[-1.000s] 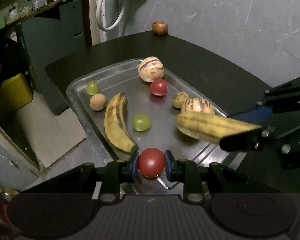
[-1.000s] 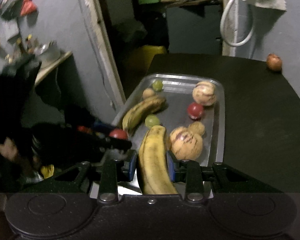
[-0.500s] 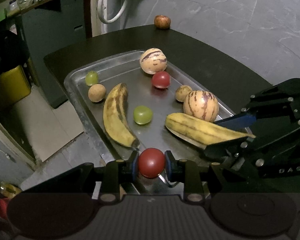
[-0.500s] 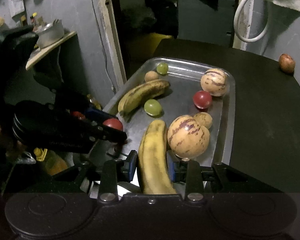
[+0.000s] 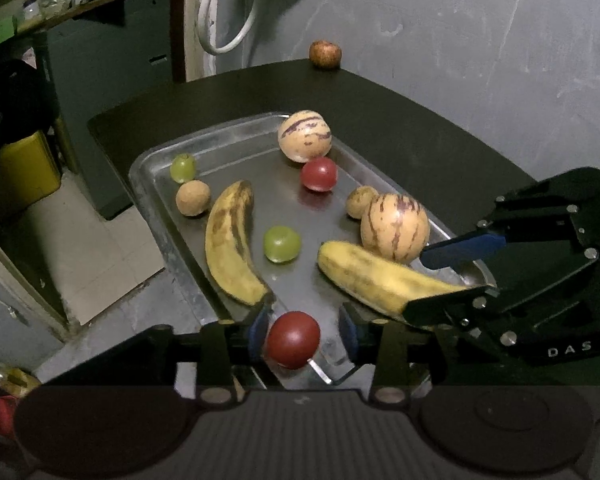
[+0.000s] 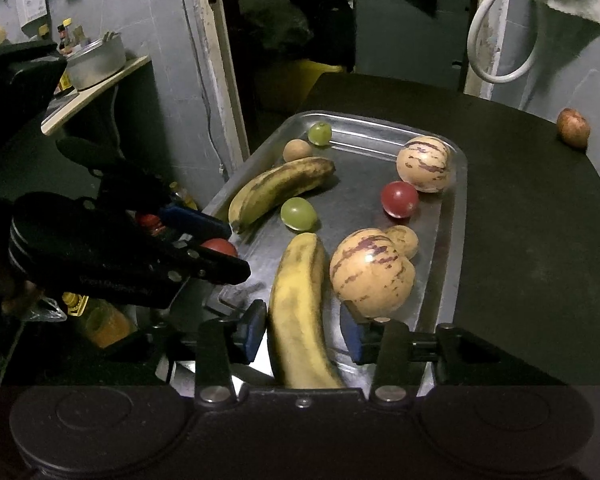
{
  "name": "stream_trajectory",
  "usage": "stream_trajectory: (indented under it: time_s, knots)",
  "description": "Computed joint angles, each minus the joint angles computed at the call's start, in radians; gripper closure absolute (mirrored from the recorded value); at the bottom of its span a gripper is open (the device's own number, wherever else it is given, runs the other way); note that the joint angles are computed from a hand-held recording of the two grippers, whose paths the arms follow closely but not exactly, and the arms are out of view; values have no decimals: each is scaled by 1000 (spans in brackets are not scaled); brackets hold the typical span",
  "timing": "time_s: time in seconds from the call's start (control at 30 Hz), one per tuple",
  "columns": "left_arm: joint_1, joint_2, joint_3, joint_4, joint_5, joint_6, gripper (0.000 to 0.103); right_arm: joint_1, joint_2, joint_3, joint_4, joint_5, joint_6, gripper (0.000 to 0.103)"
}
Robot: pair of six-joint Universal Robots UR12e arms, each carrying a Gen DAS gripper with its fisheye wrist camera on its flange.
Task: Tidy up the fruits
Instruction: 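Open the right tool to drop the banana in the tray while the left releases the tomato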
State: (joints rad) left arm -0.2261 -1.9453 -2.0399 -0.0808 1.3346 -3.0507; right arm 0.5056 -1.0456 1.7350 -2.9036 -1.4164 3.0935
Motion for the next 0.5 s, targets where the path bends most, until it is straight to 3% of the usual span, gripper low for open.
stream_trajectory:
  time_s: [0.17, 0.27, 0.33, 0.37, 0.5]
  knots:
    - [1, 7, 1, 18, -8, -14, 48, -3, -28, 25, -20, -19, 32, 46]
    - [0, 12, 3, 31, -9, -24, 38, -7, -53, 46, -45, -48, 98, 27]
    - [-1, 18, 4, 36, -7, -33, 23, -7, -68, 57, -61, -69, 148, 17]
    - [-2, 21, 4, 37, -5, -37, 20, -6, -75, 61, -66, -85, 173, 12]
    - [-6, 38, 4, 31, 1, -51, 8, 8, -102, 74, -63, -168, 259, 3]
